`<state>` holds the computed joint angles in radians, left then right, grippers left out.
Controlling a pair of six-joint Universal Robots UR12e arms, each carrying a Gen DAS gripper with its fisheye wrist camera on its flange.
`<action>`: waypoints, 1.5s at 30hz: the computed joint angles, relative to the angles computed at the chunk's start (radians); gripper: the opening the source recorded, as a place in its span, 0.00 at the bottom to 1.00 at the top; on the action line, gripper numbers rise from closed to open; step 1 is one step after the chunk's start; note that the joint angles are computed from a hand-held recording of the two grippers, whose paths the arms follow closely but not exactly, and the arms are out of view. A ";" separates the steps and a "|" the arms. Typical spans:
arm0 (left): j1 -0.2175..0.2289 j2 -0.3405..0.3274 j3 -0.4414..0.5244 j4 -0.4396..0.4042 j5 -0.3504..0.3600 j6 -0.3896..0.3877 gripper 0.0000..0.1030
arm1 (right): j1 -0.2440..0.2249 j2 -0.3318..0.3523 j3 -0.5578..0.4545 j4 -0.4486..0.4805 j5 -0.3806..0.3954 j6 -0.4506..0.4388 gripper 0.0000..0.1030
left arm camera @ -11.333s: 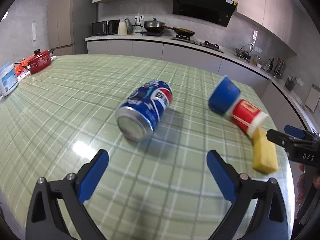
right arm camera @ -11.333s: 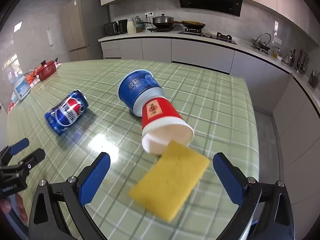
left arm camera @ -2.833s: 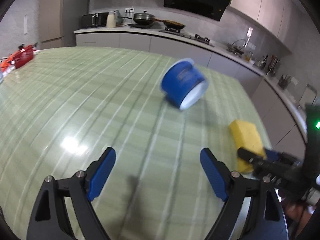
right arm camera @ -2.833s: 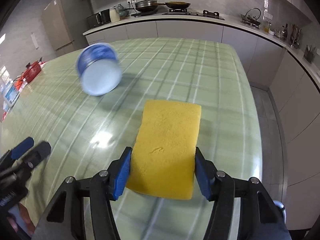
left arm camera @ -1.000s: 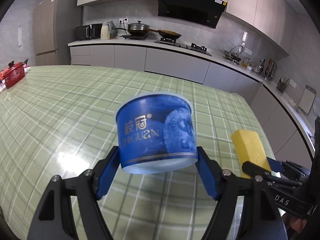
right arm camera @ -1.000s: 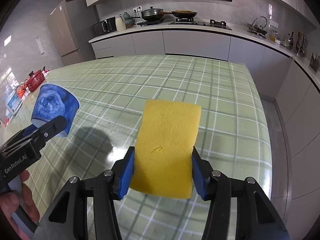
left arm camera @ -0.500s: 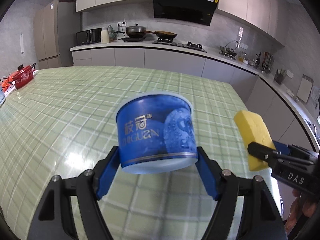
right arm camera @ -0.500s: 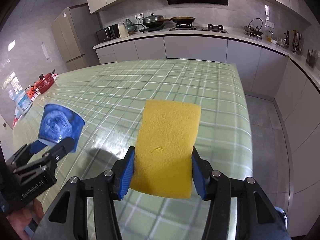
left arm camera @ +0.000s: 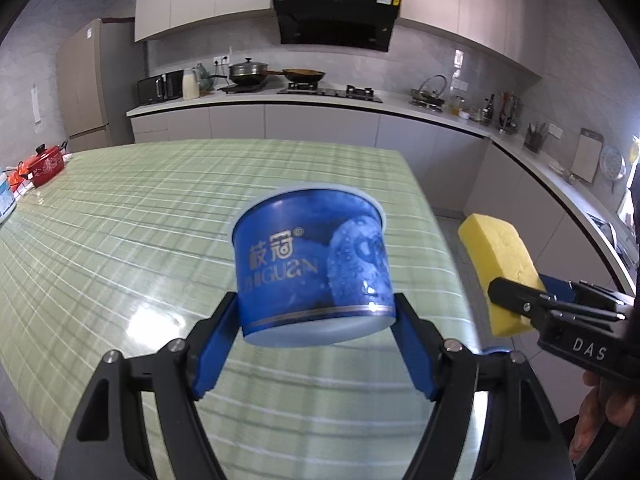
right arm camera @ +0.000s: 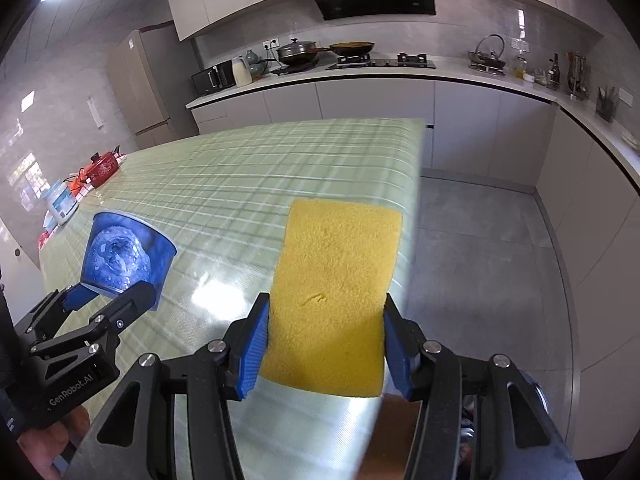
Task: Collect trash
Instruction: 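Carry the yellow sponge and blue cup over the black bin with both tools, then open both tools to drop the sponge and blue cup into the bin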
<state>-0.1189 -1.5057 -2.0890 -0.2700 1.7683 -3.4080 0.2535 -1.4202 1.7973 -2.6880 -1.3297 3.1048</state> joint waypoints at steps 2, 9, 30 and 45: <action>-0.026 -0.002 0.002 0.001 0.012 -0.006 0.73 | -0.020 -0.027 0.027 0.000 0.004 -0.010 0.53; -0.111 -0.021 0.027 0.001 0.021 -0.016 0.73 | -0.099 -0.111 0.106 0.011 0.022 -0.044 0.53; -0.267 -0.189 0.108 -0.084 -0.108 -0.067 0.73 | -0.345 -0.184 0.307 0.082 0.031 -0.333 0.53; -0.273 -0.259 0.138 -0.137 -0.088 -0.132 0.98 | -0.383 -0.062 0.310 0.062 0.031 -0.642 1.00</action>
<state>-0.3919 -1.7651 -1.9510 -0.4065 1.6807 -3.5400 -0.1294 -1.4822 2.1074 -2.6259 -1.2982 2.4629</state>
